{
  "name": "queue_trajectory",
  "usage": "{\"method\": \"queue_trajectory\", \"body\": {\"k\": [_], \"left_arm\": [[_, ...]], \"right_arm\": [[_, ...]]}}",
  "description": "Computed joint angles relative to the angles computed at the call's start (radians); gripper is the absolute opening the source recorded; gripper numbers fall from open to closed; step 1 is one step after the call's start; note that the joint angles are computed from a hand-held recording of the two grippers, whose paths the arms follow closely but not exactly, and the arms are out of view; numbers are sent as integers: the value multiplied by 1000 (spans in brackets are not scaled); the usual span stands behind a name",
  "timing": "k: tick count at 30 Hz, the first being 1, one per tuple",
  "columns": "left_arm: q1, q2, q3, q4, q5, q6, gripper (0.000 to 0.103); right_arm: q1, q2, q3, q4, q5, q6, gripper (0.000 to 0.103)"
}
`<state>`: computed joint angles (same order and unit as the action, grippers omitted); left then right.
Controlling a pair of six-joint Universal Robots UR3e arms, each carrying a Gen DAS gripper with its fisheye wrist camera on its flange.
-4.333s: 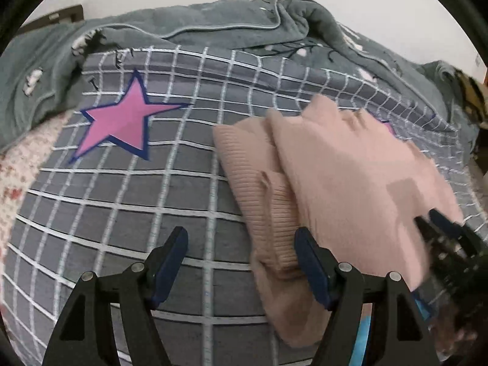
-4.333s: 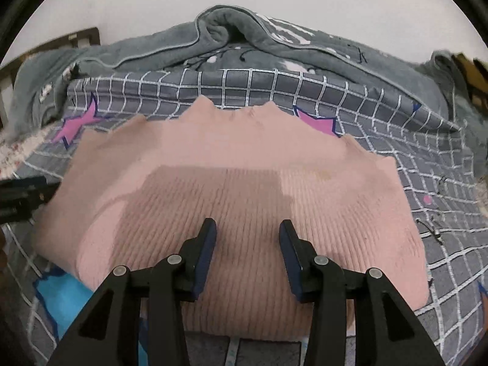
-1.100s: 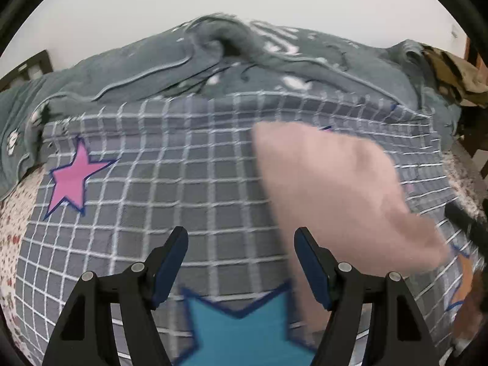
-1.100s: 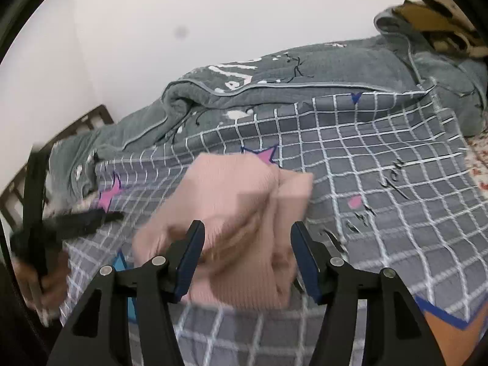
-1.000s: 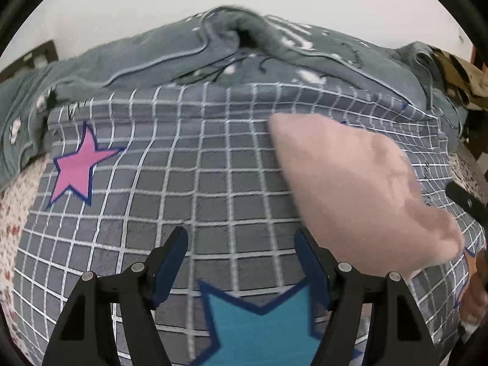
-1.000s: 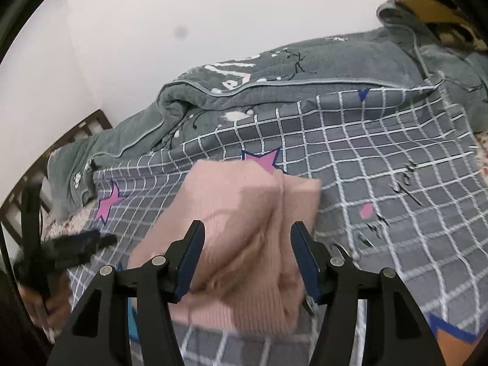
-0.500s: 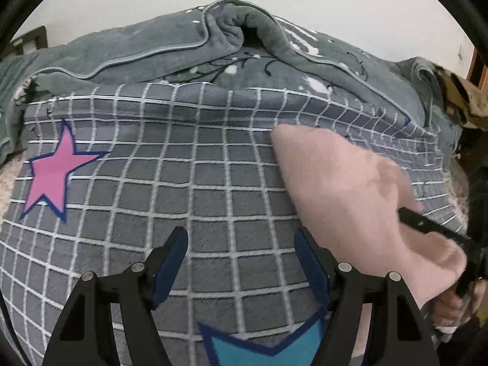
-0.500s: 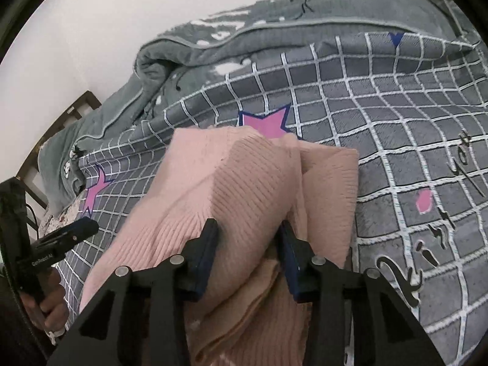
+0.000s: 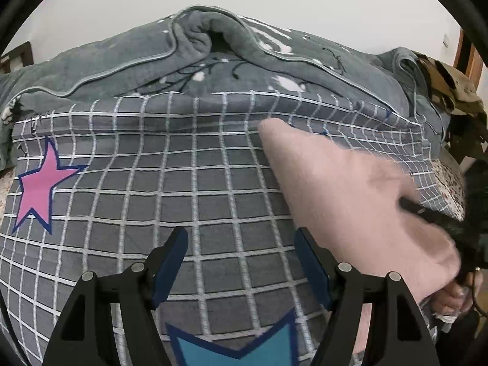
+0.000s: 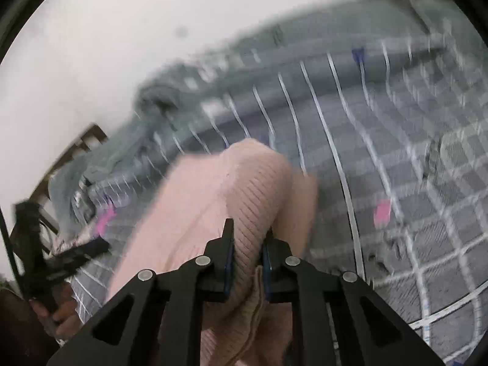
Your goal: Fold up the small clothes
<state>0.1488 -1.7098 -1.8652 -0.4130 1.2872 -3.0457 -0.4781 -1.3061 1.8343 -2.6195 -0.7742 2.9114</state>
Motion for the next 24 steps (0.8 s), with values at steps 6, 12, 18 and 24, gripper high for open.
{"method": "queue_trajectory", "body": {"k": [6, 12, 18, 24], "left_arm": [[-65, 37, -16, 11, 50, -6, 71], [-78, 79, -25, -27, 51, -39, 71], [-106, 146, -56, -49, 91, -43, 71], [-89, 249, -128, -69, 96, -28, 71]], "right_arm": [[-63, -136, 45, 85, 15, -41, 37], [-204, -420, 157, 491, 204, -282, 41], [-32, -387, 176, 289, 4, -153, 34], [-199, -548, 373, 186, 185, -202, 11]]}}
